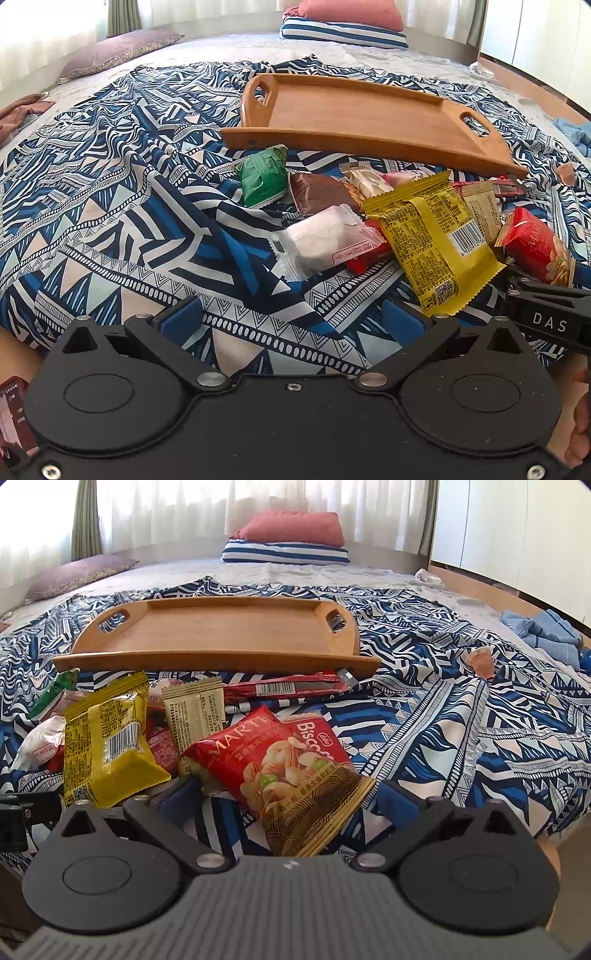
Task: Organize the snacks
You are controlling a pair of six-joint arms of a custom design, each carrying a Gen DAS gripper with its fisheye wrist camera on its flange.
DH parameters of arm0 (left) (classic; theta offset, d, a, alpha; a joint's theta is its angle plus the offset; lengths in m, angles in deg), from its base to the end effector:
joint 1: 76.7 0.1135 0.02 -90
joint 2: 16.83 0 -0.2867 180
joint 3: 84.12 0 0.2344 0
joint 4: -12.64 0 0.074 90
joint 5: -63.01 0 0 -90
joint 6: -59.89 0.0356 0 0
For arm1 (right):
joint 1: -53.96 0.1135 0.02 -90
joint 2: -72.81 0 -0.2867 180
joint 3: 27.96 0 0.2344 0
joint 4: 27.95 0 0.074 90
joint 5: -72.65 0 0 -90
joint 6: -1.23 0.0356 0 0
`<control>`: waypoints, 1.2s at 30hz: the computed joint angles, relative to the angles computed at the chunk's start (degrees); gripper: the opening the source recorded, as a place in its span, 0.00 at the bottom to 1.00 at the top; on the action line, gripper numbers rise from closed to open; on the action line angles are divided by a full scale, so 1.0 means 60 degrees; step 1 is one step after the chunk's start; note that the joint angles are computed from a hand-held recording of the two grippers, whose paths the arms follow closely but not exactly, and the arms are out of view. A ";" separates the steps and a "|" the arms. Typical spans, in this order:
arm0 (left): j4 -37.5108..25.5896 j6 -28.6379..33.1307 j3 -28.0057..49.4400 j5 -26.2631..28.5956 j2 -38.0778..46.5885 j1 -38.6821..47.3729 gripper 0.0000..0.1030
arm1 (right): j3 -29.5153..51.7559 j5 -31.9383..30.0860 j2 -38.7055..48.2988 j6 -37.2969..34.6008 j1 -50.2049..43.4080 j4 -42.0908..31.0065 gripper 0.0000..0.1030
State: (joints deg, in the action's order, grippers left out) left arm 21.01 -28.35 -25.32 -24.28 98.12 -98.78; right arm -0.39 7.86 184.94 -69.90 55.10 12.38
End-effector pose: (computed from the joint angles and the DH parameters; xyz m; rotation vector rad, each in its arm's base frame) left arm 0.3192 -0.1313 0.0976 0.5204 2.3585 -0.2207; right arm 0.2266 -0.0107 0.0716 0.5604 2.2053 -0.3327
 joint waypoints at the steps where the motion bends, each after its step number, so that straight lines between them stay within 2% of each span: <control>1: 0.0020 0.0017 -0.0005 -0.0007 -0.0001 -0.0001 1.00 | 0.0060 -0.0035 -0.0090 0.0028 -0.0018 -0.0204 1.00; 13: 0.0352 0.0100 -0.0125 -0.0028 0.0091 -0.0016 1.00 | 0.0131 -0.0265 -0.0317 -0.0071 -0.0035 -0.0589 1.00; 20: 0.1213 0.0462 -0.0590 -0.0022 0.0046 -0.0004 1.00 | -0.0343 -0.0384 -0.0338 0.0109 -0.0143 0.0248 1.00; 22: 0.1413 0.0404 -0.0743 -0.0106 -0.0084 -0.0031 0.98 | -0.0591 -0.0187 -0.0406 0.0134 -0.0129 0.0607 1.00; 25: 0.2278 0.0469 -0.1182 0.0036 -0.0289 -0.0007 0.93 | -0.0978 0.0133 -0.0563 -0.0130 -0.0144 0.1246 1.00; 28: 0.2606 0.0303 -0.1379 0.0559 -0.0552 0.0117 0.90 | -0.1307 0.0299 -0.0535 -0.0738 -0.0235 0.2050 1.00; 33: 0.2129 -0.0264 -0.1356 0.2087 -0.1022 0.0388 0.87 | -0.1551 -0.0130 -0.0101 -0.2244 -0.0553 0.3237 1.00; 36: 0.1971 -0.0509 -0.1310 0.2368 -0.1099 0.0197 0.85 | -0.1646 -0.0338 0.0360 -0.3061 -0.0548 0.3893 0.98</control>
